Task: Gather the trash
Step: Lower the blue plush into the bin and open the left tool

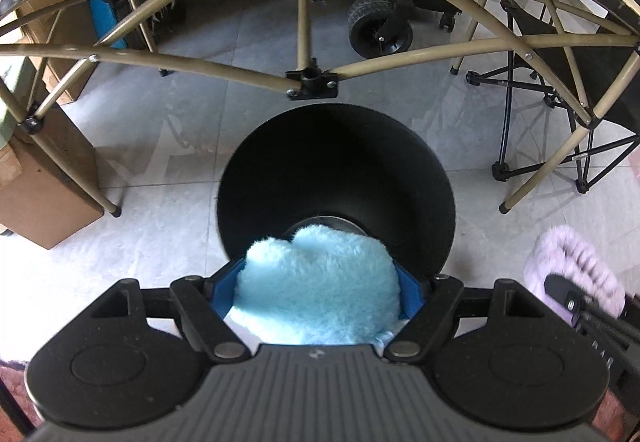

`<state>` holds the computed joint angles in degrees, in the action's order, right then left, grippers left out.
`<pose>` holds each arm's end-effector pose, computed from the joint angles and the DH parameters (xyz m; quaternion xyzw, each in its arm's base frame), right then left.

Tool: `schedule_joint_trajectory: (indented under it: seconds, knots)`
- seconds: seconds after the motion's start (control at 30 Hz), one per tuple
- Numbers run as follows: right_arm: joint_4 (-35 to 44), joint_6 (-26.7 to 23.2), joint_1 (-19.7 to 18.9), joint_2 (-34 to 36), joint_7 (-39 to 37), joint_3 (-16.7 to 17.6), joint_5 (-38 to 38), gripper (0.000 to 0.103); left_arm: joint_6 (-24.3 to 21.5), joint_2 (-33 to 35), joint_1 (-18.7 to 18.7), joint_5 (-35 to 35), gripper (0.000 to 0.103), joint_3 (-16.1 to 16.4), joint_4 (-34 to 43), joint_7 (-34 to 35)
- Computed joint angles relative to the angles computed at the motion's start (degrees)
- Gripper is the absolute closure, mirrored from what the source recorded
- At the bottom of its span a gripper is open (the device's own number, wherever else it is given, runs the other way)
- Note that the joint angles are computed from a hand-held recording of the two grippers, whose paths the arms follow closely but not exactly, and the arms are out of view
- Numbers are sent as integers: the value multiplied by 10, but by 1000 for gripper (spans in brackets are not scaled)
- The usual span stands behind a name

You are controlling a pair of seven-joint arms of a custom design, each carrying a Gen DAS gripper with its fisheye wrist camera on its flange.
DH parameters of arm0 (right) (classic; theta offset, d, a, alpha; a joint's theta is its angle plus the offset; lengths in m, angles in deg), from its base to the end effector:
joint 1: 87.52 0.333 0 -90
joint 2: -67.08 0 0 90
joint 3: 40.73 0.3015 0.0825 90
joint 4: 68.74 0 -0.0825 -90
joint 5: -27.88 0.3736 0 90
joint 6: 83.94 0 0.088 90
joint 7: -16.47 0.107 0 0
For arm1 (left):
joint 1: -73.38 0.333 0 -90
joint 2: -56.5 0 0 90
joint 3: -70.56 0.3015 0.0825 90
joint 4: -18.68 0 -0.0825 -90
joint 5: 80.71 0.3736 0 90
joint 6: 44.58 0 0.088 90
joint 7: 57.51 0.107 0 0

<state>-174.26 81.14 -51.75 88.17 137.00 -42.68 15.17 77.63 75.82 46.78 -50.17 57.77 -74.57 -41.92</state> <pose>0.5476 0.3849 0.3979 -0.7469 0.5750 -0.1384 0.3039 0.5343 -0.3893 0.4411 -0.8088 0.5462 -0.1272 0.1771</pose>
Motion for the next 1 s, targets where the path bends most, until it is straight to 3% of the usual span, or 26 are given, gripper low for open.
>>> schedule_joint_trajectory:
  seconds: [0.27, 0.47, 0.83, 0.93, 1.0]
  knots:
    - [14, -19, -25, 13, -23, 18, 45, 69, -6, 65, 5, -38, 25, 7, 85, 20]
    - [28, -32, -21, 24, -21, 13, 52, 69, -20, 105, 8, -71, 25, 18, 136, 15]
    - [43, -51, -21, 34, -19, 12, 54, 69, -18, 128, 10, -97, 25, 23, 162, 18]
    - [47, -54, -23, 37, -21, 14, 56, 69, -19, 127, 7, -97, 20, 26, 162, 4]
    - [48, -55, -24, 37, -24, 16, 58, 69, -21, 127, 6, -96, 7, 26, 165, 0]
